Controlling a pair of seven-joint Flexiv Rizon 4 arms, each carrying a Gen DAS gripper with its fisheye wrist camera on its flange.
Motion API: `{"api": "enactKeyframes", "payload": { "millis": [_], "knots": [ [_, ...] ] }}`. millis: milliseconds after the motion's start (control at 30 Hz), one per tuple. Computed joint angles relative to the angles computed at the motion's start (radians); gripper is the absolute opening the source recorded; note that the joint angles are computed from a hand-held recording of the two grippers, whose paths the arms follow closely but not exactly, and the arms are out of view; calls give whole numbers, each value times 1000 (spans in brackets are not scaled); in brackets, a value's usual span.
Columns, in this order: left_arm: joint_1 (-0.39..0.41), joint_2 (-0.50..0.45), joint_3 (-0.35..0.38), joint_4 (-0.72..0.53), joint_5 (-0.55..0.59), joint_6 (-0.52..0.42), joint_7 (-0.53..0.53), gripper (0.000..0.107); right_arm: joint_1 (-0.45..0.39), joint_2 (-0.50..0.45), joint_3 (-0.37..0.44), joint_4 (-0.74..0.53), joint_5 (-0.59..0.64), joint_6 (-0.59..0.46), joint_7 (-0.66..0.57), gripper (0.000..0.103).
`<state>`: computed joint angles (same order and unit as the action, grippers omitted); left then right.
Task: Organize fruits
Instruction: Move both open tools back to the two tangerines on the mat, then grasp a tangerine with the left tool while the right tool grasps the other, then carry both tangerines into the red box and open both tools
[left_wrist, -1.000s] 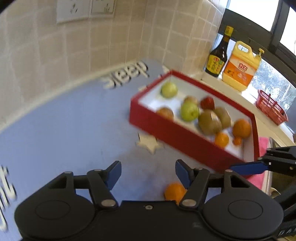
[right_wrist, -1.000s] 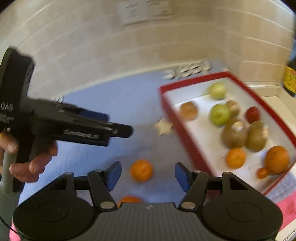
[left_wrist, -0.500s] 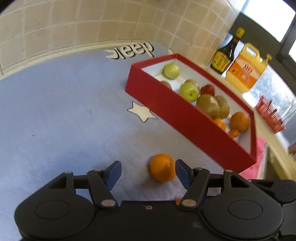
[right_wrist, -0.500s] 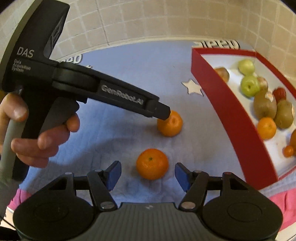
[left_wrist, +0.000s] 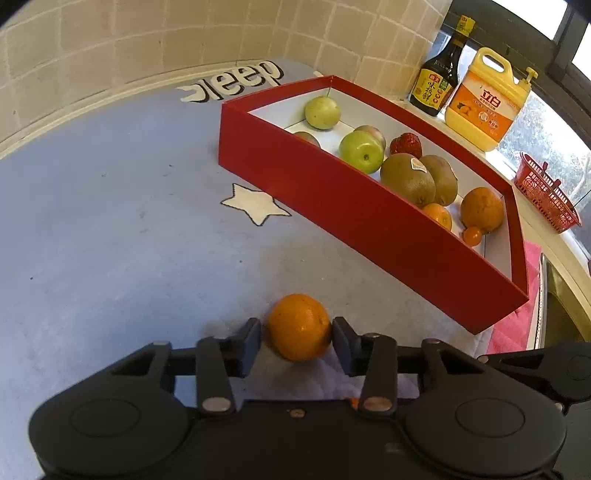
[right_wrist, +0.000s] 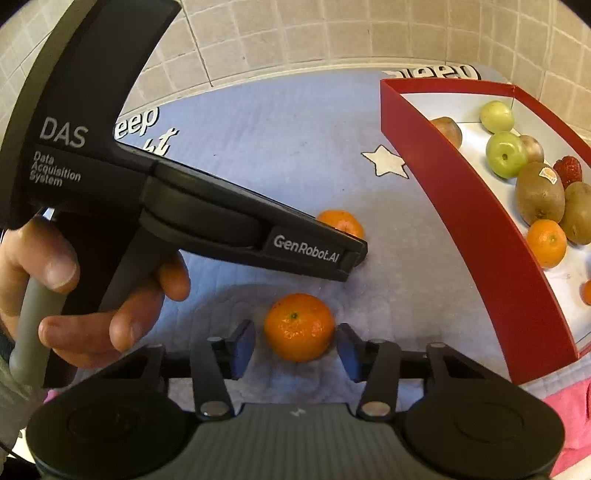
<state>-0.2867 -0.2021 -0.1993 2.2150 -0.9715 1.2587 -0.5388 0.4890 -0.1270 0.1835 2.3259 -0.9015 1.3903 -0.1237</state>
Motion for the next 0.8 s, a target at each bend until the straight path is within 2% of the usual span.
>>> {"api": "enactKeyframes", "payload": {
  "millis": [100, 233, 367, 433, 500, 600, 700, 800],
  "knots": [
    [1, -1, -10, 0, -43, 3, 36, 44, 1, -2, -5, -1, -19, -2, 5, 45],
    [-9, 1, -10, -1, -74, 21, 55, 44, 0, 2, 2, -4, -22, -13, -3, 43],
    [-26, 36, -19, -12, -211, 64, 165, 43, -16, 42, 9, 1, 4, -3, -12, 43],
    [-45, 53, -19, -41, -293, 99, 243, 43, -40, 81, 1, 5, -26, 13, 8, 42],
    [-67, 62, -18, -90, -398, 129, 346, 43, -82, 126, -11, -2, -114, 15, 61, 42],
    [-102, 56, -11, -187, -526, 150, 476, 44, -169, 196, -15, -40, -294, -42, 165, 42],
    [-122, 20, -7, -290, -559, 144, 534, 44, -255, 234, -17, -93, -447, -112, 256, 42],
    [-142, -59, -24, -397, -552, 194, 580, 44, -313, 230, -33, -138, -500, -153, 313, 42]
  ]
}}
